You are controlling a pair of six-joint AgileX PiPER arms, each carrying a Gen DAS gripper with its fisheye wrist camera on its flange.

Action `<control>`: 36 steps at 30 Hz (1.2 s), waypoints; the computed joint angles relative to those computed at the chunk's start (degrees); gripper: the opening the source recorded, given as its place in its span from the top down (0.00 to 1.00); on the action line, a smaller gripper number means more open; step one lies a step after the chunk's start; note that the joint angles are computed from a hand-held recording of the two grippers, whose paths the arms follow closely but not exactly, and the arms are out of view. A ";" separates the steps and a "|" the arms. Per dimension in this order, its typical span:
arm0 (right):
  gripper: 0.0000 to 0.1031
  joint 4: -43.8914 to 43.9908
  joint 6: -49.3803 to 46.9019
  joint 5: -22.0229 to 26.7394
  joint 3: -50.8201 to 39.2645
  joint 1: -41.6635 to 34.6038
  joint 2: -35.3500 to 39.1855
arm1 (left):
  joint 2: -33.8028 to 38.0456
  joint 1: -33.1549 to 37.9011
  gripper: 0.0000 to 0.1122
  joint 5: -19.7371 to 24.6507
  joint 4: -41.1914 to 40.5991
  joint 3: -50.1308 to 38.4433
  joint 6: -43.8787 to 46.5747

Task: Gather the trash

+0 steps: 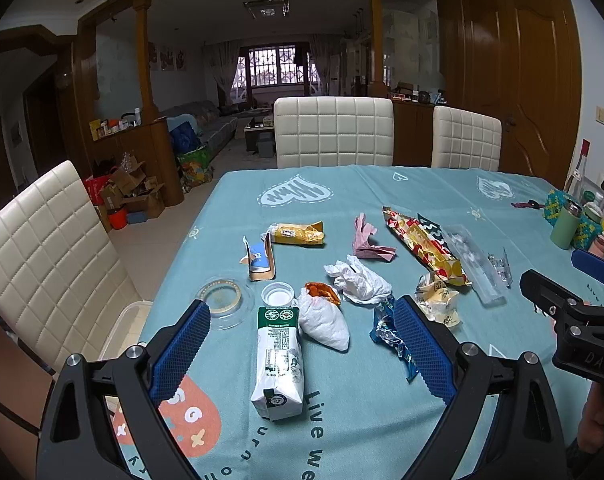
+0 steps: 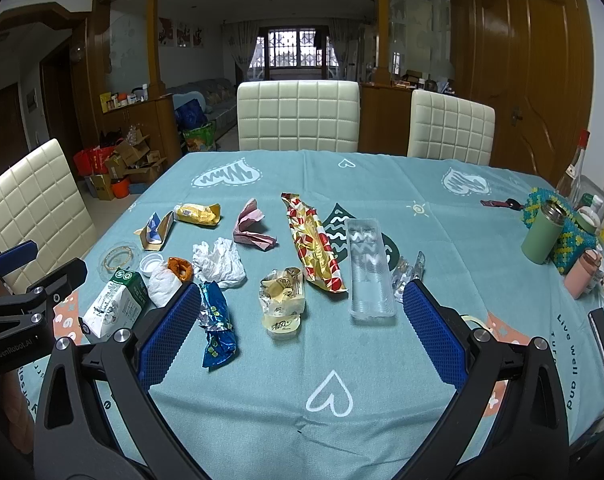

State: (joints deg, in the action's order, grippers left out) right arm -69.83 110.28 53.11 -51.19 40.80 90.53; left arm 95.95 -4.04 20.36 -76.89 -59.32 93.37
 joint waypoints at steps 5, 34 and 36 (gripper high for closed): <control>0.03 0.16 -0.10 0.04 -0.10 0.13 0.03 | -0.04 -0.01 0.19 0.02 -0.27 0.28 0.27; 0.03 1.81 -1.61 -2.85 -0.82 -1.65 1.30 | 1.07 0.10 0.19 0.58 4.92 -0.23 -5.32; 0.03 2.01 -2.02 -3.13 -1.00 -1.86 1.50 | 1.48 0.43 0.19 1.03 6.51 -1.00 -6.88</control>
